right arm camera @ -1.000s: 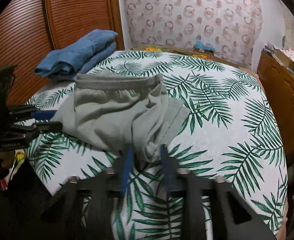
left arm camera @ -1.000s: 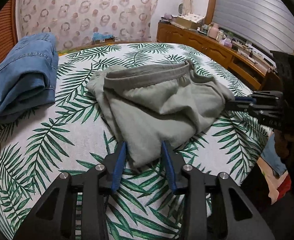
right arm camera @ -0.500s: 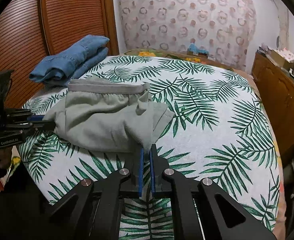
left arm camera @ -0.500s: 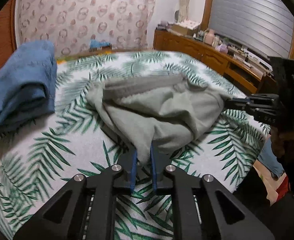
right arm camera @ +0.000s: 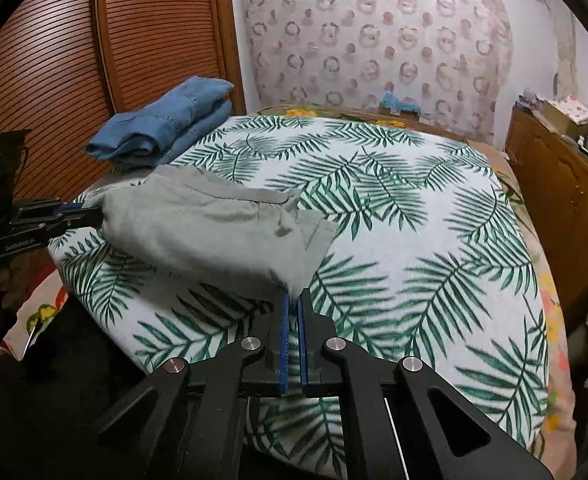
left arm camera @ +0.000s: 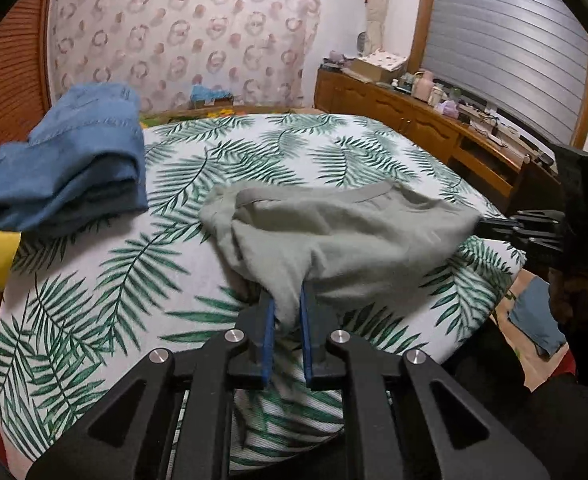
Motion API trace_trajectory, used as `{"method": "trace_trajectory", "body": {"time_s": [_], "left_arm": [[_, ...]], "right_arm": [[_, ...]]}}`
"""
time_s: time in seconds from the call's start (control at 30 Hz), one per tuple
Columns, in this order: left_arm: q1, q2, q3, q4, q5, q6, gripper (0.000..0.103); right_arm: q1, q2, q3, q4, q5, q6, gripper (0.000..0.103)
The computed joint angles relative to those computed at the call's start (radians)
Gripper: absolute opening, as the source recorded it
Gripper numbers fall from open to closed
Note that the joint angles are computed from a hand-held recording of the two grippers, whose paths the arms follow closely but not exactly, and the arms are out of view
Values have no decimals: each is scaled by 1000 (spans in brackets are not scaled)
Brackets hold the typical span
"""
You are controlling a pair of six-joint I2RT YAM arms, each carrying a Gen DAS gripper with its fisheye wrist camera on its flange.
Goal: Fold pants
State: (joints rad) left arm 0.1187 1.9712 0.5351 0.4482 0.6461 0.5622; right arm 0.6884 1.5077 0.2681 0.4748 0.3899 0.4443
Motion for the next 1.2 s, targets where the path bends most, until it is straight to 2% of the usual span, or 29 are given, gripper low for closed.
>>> {"method": "trace_trajectory", "body": {"time_s": [0.3,0.63,0.8,0.9,0.97,1.13,1.2], "left_arm": [[-4,18,-5,-14,-12,22,12],[10,-26,-49,-21,7,56,12],[-9,-41,-60,-14,-28,45,14],[-22,-35,-56,-9,-45,41,27],[-26,-26,-46,-12,-44,38,46],[-29,-19,-29,4,-38,2,66],[-31,-20,-23,15,-37,-12,68]], "right_arm": [[-36,-9,15,-24,-62,-6,3],[-3,-73,-13,-56,-19,16,3],[-4,-86,-22,-51,-24,16,3],[-6,-83,-12,-47,-16,12,3],[-10,-52,10,-45,-8,3,5],[-45,60,89,-16,-33,-42,15],[-59,109,130,-9,-40,-60,22]]}}
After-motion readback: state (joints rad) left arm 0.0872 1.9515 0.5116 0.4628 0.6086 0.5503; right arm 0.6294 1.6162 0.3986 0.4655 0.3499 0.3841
